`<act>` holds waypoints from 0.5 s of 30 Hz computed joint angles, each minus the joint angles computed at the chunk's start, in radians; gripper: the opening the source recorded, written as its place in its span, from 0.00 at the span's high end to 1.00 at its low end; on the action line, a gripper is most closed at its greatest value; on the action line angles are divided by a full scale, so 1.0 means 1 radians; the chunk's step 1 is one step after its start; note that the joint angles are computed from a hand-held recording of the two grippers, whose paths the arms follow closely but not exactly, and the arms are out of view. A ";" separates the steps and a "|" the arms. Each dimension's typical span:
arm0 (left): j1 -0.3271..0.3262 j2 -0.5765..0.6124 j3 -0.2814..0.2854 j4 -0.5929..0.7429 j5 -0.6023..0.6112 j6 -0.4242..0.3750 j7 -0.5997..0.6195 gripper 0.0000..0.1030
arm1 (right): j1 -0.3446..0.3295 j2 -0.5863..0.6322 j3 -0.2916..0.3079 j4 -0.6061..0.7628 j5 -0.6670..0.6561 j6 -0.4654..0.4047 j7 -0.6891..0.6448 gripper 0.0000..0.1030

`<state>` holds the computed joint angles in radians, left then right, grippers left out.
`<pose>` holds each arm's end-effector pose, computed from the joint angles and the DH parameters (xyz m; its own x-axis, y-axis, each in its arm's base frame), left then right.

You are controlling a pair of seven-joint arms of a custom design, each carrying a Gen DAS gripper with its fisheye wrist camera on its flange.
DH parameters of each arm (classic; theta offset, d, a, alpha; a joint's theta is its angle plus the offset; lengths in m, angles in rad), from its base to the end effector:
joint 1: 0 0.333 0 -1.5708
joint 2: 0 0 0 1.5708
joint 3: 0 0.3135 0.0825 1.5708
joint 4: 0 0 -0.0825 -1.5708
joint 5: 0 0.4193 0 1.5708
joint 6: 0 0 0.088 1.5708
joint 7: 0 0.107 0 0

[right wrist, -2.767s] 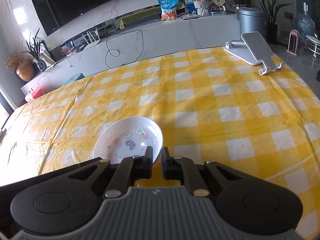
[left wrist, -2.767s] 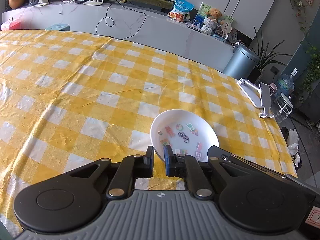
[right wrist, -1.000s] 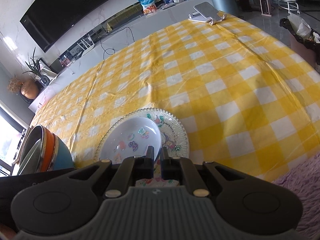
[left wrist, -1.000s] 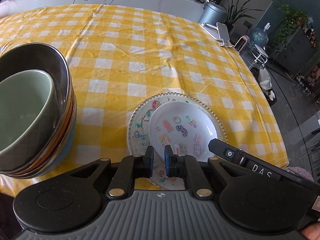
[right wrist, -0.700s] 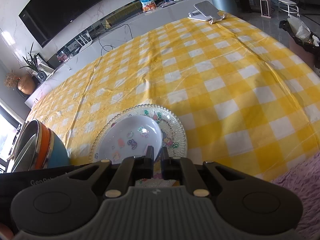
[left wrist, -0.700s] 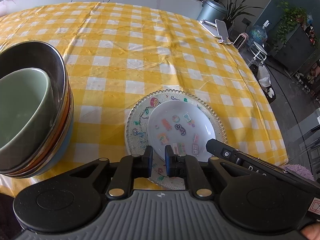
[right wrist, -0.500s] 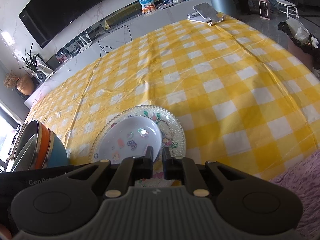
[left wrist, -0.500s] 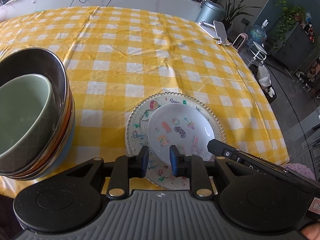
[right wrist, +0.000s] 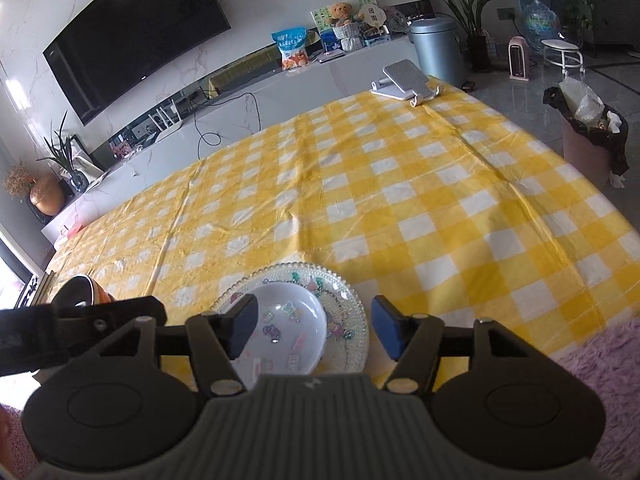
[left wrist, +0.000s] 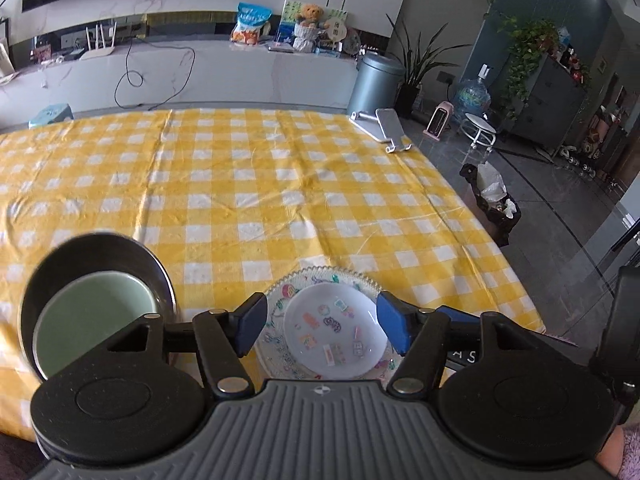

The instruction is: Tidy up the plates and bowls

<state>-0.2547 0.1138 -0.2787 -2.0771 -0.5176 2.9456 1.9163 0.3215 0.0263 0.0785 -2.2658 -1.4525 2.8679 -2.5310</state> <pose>0.5686 -0.2931 0.4357 -0.4531 -0.8656 0.2131 -0.7047 0.2014 -0.6803 0.4939 0.2689 0.3507 -0.2777 -0.8936 -0.3527 -0.5996 0.4481 -0.6631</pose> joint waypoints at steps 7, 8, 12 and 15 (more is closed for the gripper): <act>0.029 -0.074 0.074 -0.012 0.164 -0.033 -0.201 0.22 | 0.012 0.015 0.016 0.030 0.448 0.053 -0.371 0.21; 0.039 -0.082 0.078 -0.018 0.161 -0.030 -0.206 0.22 | 0.016 0.022 0.018 0.039 0.500 0.066 -0.415 0.21; 0.074 -0.095 0.101 -0.041 0.246 -0.011 -0.305 0.23 | 0.049 0.058 0.017 0.094 0.558 0.134 -0.512 0.25; 0.098 -0.091 0.111 -0.047 0.270 -0.036 -0.343 0.31 | 0.067 0.097 0.034 0.144 0.685 0.162 -0.675 0.35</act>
<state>-0.1564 0.0223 -0.1674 -2.1245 -0.2477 2.9092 1.5730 0.3888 0.1234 0.1127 -2.1223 -0.7671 3.0297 -3.2057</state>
